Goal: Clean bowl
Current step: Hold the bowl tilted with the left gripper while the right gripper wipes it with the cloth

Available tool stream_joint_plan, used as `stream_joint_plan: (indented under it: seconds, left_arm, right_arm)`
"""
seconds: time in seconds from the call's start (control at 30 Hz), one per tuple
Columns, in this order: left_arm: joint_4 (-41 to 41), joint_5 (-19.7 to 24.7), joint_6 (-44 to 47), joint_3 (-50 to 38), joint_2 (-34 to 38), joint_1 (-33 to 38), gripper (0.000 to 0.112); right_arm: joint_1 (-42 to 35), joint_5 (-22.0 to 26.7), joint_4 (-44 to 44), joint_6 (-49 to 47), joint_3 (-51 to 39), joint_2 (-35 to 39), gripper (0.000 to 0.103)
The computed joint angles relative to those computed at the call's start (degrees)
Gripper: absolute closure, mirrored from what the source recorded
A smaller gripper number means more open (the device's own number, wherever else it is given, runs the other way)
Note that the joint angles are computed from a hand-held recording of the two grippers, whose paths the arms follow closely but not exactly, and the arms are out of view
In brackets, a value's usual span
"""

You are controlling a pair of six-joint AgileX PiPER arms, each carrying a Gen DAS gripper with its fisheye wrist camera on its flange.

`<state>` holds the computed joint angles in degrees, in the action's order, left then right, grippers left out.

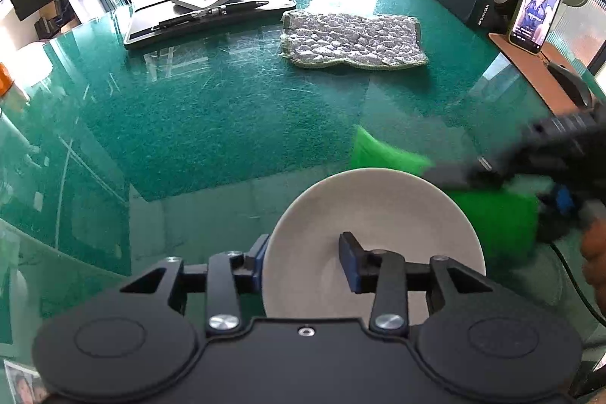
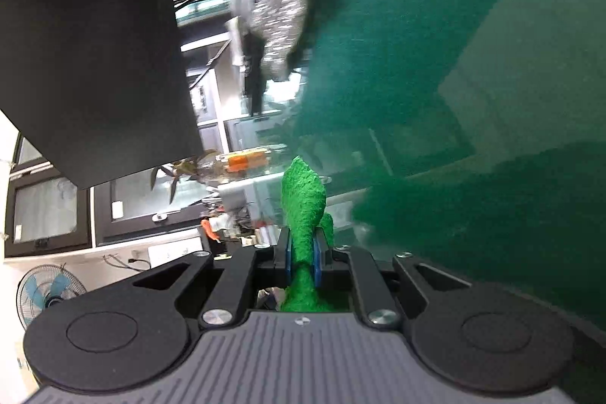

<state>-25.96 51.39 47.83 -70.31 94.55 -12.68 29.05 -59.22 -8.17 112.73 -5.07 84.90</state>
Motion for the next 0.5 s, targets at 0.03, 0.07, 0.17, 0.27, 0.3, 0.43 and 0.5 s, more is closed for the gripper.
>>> stream_joint_plan:
  seconds: [0.03, 0.07, 0.17, 0.27, 0.3, 0.43, 0.5]
  left_arm:
    - [-0.1, 0.05, 0.09, -0.01, 0.02, 0.05, 0.074]
    - [-0.23, 0.1, 0.31, -0.02, 0.04, 0.12, 0.074]
    - [-0.39, 0.01, 0.65, 0.13, -0.03, 0.11, 0.073]
    - [-0.48, -0.2, 0.88, 0.31, -0.1, 0.1, 0.073]
    - [-0.52, -0.31, 0.92, 0.39, -0.13, 0.07, 0.072]
    - [-0.58, -0.72, 0.88, 0.7, -0.27, -0.08, 0.071]
    - [-0.6, -0.87, 0.87, 0.83, -0.33, -0.12, 0.07]
  right_arm:
    - [2.8, -0.18, 3.12, -0.16, 1.05, -0.66, 0.092]
    - [3.87, -0.66, 4.45, -0.28, 1.07, -0.15, 0.092]
    - [6.34, -2.63, 8.8, -0.61, 0.45, 2.04, 0.091]
    - [1.37, -4.23, 4.66, -0.45, -2.8, 5.76, 0.091]
    - [-1.32, -4.68, 1.4, -0.38, -4.57, 7.19, 0.091]
    - [-7.29, -3.59, -7.63, -0.1, -10.93, 10.81, 0.091]
    - [-7.3, -3.41, -7.88, -0.33, -11.05, 10.74, 0.091]
